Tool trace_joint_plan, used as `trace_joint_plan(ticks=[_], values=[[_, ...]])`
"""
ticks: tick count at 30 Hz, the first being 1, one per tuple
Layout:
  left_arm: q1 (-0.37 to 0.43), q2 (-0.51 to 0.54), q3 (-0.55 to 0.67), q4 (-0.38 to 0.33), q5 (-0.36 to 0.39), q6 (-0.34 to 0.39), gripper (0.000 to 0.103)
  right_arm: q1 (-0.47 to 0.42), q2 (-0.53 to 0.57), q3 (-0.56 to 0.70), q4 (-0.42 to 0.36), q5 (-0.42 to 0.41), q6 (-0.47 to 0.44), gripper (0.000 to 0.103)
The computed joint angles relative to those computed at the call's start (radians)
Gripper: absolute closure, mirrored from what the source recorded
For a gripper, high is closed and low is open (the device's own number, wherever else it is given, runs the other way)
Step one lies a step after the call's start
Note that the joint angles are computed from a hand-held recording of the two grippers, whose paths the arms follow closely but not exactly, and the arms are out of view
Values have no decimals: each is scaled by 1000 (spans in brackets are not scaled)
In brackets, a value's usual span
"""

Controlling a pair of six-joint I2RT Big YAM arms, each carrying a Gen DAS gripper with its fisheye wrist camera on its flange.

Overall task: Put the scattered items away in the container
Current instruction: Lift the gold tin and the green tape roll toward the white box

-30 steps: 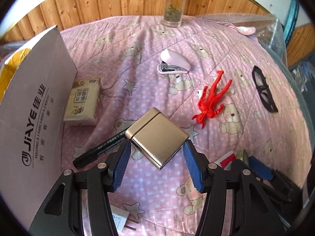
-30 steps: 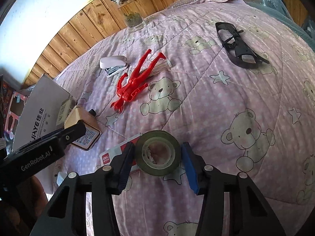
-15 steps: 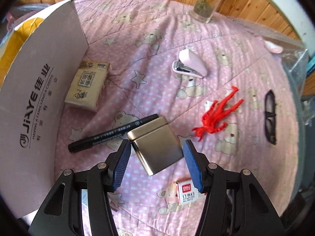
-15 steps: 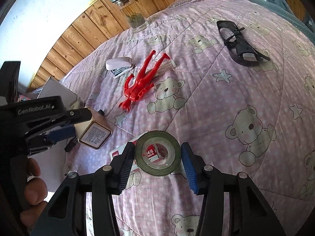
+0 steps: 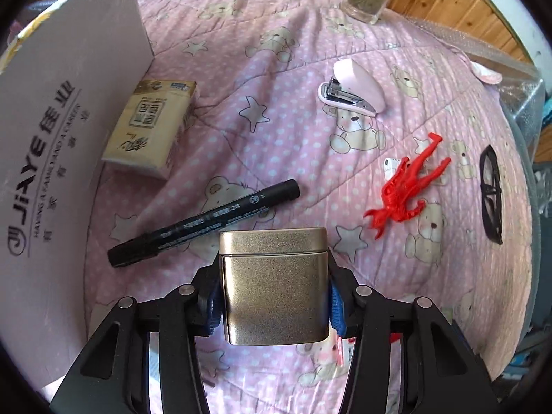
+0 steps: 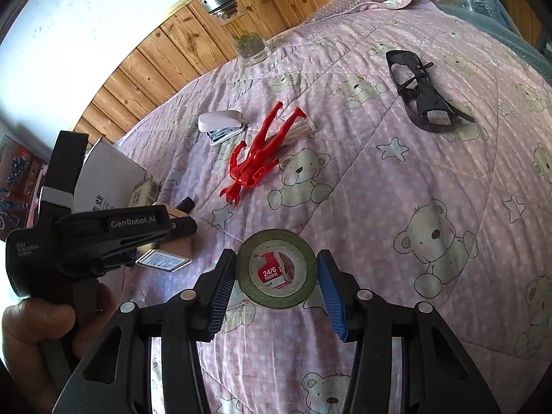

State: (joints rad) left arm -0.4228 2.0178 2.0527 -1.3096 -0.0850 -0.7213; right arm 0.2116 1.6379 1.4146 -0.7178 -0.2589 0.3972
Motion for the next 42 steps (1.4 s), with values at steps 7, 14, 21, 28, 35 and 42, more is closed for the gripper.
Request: trace_joint_plan(ticks=[7, 14, 21, 28, 35, 42], values=[[-60, -107, -86, 27, -137, 48, 53, -8, -25, -9, 11, -24, 15, 54], [-117, -147, -79, 6, -274, 84, 52, -7, -57, -28, 19, -45, 6, 54], [-162, -175, -75, -17, -411, 96, 52, -14, -82, -49, 21, -64, 4, 54], [-197, -191, -58, -68, -598, 102, 52, 0, -93, -47, 15, -67, -15, 54], [-198, -231, -87, -75, -703, 110, 52, 35, -92, -37, 8, -74, -52, 54], [-159, -346, -218, -16, -635, 75, 52, 100, -98, -31, 3, -54, -121, 54]])
